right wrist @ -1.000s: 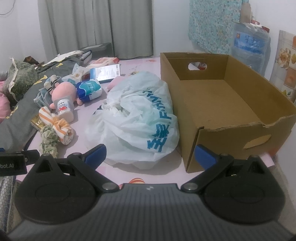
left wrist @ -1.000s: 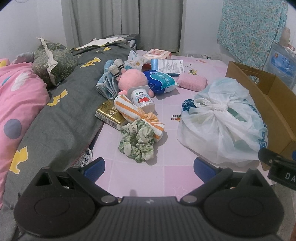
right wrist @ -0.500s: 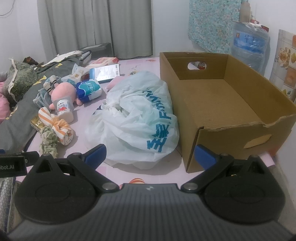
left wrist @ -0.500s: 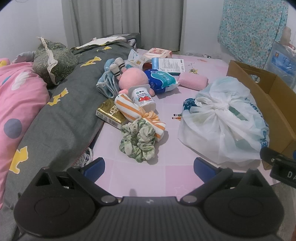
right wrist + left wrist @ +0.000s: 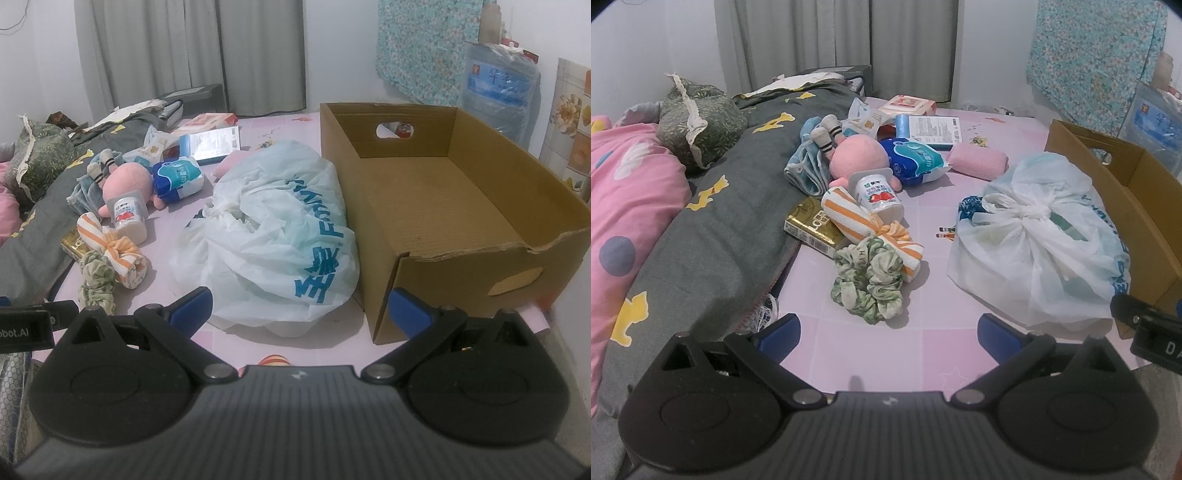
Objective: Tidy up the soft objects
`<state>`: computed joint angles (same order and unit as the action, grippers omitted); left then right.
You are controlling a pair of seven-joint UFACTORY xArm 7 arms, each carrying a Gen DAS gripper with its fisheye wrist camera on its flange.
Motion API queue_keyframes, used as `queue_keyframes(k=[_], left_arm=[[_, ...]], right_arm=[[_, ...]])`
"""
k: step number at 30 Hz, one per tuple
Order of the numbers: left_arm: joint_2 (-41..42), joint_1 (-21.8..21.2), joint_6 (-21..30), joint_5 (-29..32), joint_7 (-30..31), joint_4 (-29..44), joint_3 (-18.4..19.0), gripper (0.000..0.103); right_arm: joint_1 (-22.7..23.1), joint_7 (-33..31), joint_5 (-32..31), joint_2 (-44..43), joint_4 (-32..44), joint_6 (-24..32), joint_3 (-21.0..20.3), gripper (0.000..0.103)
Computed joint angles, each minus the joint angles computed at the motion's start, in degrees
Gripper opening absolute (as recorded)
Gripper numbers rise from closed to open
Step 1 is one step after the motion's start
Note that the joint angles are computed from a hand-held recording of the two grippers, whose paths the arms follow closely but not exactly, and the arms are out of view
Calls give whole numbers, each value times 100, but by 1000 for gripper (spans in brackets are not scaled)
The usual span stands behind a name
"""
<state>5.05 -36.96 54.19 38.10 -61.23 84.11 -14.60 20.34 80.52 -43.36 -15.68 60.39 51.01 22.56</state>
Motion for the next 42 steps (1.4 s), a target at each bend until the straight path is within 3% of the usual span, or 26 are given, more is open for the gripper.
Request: queue_keyframes(k=[14,22,25,32,34,37,42], left_arm=[[-4,6,-3,-9,35,-17,7,102],[145,-16,-30,147,175,182,62,102],[270,14,-150,189,348,400,131,102],[843,118,-985,-84,812,1156,435,102],[1115,141,-1219,-294,945,1460,533,102],[1626,34,-1362,-419,1040,2082,765,102],[2403,-138,-1448,-621,1540,3089,1122,101]], right_arm=[[8,-34,6,26,16,-38,-30,102],[-10,-549,-388,95,214,-247,-51,102],[-39,-1358,-460,205,540,-646,-246,102],[-252,-3705,463,1106,2015,-1738,-898,102],[-235,-4798,1132,1561,2563,-1891,-1089,102],[-218,-6021,2035,2346,3540,-1665,-1277,102],[-511,-7109,3718,3654,5148,-1257,-1347,102]])
